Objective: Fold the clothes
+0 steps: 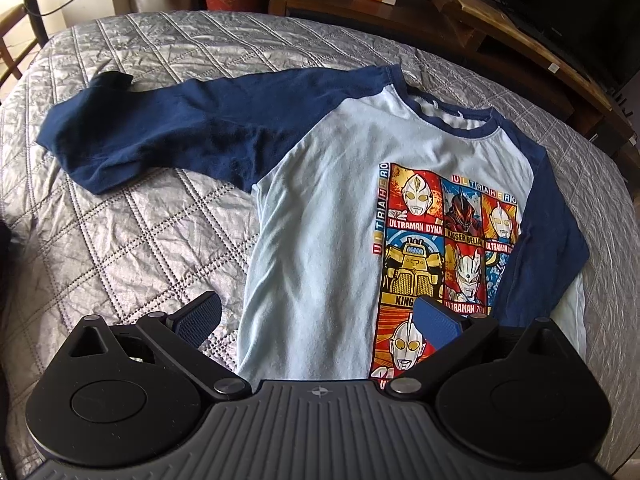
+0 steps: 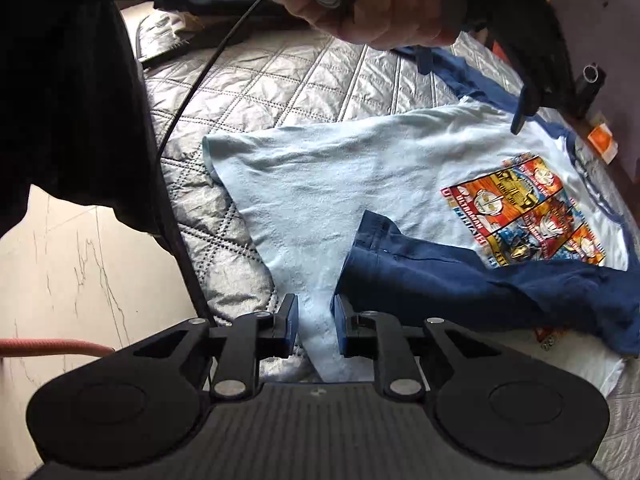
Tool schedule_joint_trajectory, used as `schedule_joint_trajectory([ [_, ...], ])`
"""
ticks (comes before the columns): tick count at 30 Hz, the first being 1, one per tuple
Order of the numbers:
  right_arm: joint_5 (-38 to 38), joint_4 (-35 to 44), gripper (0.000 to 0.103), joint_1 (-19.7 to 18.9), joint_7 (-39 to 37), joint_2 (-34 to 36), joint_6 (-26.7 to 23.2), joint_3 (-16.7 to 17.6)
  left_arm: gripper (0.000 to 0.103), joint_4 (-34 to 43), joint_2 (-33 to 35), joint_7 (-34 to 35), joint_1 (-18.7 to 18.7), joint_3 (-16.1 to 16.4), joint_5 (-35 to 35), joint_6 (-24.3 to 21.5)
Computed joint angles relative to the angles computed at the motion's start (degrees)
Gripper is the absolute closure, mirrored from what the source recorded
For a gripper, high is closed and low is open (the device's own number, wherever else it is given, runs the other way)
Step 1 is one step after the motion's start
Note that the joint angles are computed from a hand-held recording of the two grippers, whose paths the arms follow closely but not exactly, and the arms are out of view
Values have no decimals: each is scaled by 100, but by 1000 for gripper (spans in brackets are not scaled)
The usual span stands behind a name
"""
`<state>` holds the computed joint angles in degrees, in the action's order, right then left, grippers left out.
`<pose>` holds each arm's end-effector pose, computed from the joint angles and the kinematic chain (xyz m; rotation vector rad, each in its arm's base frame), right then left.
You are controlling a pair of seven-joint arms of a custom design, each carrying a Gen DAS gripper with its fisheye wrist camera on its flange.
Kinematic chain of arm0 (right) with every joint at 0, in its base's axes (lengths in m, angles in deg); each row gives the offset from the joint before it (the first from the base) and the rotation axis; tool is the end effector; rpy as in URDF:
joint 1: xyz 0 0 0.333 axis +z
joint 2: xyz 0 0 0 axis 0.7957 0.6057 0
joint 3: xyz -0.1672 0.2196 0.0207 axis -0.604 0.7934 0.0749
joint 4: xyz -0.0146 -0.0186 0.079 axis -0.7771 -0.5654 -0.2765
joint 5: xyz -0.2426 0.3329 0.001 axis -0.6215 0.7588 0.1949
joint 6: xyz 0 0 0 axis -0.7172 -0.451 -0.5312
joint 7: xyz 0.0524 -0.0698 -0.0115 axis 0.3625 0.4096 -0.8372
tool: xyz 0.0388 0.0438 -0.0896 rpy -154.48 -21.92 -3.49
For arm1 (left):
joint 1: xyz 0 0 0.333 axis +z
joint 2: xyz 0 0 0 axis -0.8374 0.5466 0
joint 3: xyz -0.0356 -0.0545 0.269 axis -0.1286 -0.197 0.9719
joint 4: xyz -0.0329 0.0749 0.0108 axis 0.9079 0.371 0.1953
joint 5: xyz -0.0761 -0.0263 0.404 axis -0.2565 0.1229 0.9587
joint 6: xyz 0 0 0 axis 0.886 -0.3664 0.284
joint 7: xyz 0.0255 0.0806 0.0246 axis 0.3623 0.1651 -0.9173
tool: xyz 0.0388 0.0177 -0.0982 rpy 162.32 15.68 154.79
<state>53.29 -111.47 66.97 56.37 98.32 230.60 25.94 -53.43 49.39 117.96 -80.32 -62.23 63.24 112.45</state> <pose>0.5583 0.2411 0.2976 -2.6367 0.0948 -0.1687 0.6725 -0.3505 0.3902 -2.3563 1.6000 -0.5332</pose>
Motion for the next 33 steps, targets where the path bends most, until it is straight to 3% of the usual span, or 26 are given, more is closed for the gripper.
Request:
schedule_joint_trajectory([
  [3, 324, 426, 79, -95, 439, 141, -253, -33, 1, -39, -32, -42, 6, 10, 0, 29],
  [7, 682, 959, 76, -60, 981, 547, 324, 57, 1, 18, 11, -10, -8, 3, 11, -16],
  [13, -79, 1204, 77, 142, 1900, 1016, 307, 162, 1, -10, -8, -24, -3, 6, -1, 6],
  [16, -444, 1201, 76, 223, 2441, 1229, 540, 132, 1, -55, -43, -26, 2, 7, 10, 34],
  [18, -383, 1056, 80, 90, 2276, 1231, 932, 323, 1, -57, -44, -33, 7, 4, 5, 34],
  [20, -265, 905, 95, -57, 2015, 1215, 1311, 535, 1, -61, -45, -41, 12, 1, -3, 37],
  [25, 1116, 743, 97, -703, 1010, 964, 1367, 1235, 1, -74, -61, -48, 8, 4, 13, 44],
  [28, 2390, 610, 97, -986, -438, 758, 1408, 1666, 1, -96, -79, -83, 10, 14, 25, 54],
  [30, 2389, 649, 95, -787, -601, 819, 1454, 1551, 1, -114, -92, -110, 14, 20, 35, 63],
  [31, 2253, 676, 86, -658, -542, 846, 1460, 1456, 1, -123, -99, -123, 16, 22, 40, 67],
  [32, 1716, 718, 78, -383, -80, 909, 1309, 1161, 1, -122, -97, -121, 19, 17, 38, 63],
  [33, 1242, 775, 77, -155, 320, 985, 1141, 917, 1, -116, -92, -113, 23, 11, 33, 56],
])
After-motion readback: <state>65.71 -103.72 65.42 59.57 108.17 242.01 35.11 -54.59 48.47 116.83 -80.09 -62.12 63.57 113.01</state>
